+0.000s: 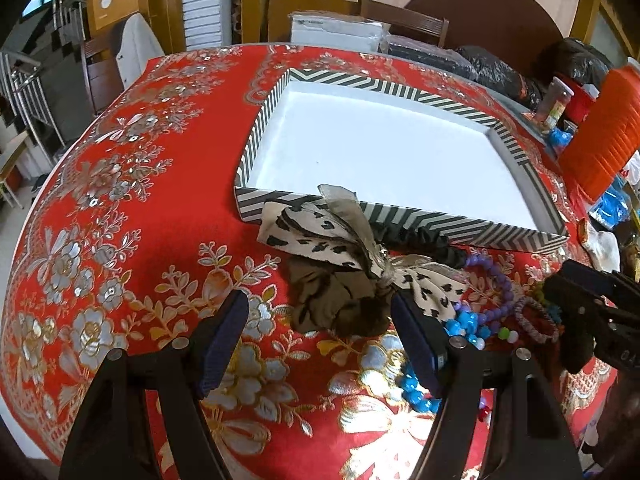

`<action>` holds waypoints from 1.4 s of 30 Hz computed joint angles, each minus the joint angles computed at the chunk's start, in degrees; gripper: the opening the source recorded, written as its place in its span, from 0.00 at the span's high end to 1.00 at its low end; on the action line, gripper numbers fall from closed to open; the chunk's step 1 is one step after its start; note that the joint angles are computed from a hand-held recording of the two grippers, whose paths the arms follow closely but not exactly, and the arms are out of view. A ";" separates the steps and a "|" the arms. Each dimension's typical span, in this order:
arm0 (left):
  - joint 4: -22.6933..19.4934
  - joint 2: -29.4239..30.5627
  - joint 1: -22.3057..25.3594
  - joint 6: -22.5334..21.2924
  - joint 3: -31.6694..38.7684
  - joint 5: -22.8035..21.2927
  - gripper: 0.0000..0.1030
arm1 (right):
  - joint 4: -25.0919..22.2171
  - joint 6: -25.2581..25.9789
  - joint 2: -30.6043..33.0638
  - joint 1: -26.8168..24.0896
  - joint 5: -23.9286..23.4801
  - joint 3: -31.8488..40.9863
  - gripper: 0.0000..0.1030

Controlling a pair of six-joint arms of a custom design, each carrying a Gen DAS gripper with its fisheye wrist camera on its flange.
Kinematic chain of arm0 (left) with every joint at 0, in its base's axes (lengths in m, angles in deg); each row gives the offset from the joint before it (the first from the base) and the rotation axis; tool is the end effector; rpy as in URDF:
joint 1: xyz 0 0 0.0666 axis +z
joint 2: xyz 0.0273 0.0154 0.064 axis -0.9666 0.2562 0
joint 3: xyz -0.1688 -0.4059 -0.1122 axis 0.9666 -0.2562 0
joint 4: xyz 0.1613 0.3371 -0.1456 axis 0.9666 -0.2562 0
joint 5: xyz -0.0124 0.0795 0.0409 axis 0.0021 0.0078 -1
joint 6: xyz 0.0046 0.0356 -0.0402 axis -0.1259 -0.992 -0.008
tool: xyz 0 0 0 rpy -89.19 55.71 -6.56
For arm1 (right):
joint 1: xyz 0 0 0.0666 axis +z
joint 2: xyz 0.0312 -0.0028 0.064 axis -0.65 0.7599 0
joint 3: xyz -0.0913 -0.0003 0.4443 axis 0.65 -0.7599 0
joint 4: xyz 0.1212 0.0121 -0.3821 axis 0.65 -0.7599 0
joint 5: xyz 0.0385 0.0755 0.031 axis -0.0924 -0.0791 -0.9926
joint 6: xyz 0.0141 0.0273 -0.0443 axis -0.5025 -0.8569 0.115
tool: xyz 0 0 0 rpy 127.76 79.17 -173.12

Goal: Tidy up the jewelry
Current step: 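Grasp the leopard-print bow with the left tool while the right tool grasps the purple bead bracelet, then lower the bow into the tray with the left tool while the right tool drops the purple bracelet in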

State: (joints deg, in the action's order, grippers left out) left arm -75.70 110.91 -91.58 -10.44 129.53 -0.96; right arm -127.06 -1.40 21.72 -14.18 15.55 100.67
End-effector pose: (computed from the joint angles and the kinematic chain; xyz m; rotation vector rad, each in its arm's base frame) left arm 0.5068 -0.1444 0.4655 -0.2204 2.5348 -0.0831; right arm 0.5175 0.2583 0.5041 -0.4379 2.5212 0.3082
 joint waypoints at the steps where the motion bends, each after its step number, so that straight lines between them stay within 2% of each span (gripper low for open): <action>1: 0.06 0.20 0.17 -0.05 0.07 0.09 0.38 | -0.89 0.72 1.07 0.31 0.00 1.13 0.45; 4: 0.41 0.80 0.76 -0.03 0.21 1.13 0.38 | -2.73 2.33 3.46 0.92 -0.76 3.52 0.46; 7: 1.66 0.99 1.03 -0.88 -0.26 3.01 0.56 | -3.88 3.75 5.79 1.70 0.19 5.48 0.49; 9: 2.56 0.98 1.24 -1.85 -0.59 4.86 0.75 | -4.70 4.67 7.08 2.05 0.51 6.51 0.62; 14: 3.07 0.37 1.45 -2.54 -0.86 6.68 0.86 | -3.17 6.72 7.62 2.62 1.44 6.49 0.91; 15: 3.15 0.07 1.62 -2.31 -0.96 7.08 0.87 | -2.91 6.50 7.44 2.54 1.01 6.23 0.91; 21: 2.30 -2.78 2.60 -1.93 -1.26 7.88 0.90 | 1.25 4.45 3.18 1.82 -1.52 3.60 0.91; 30: 2.53 -4.96 2.87 -2.59 1.25 5.75 0.90 | 2.83 3.25 -0.05 0.16 -3.27 4.65 0.91; 35: 2.73 -3.36 2.66 -3.27 3.96 5.27 0.90 | 2.85 3.45 -1.03 -0.98 -2.68 6.14 0.91; 42: 2.45 1.98 3.22 -2.74 9.47 4.77 0.90 | 1.27 2.81 1.39 -2.17 -2.34 10.26 0.91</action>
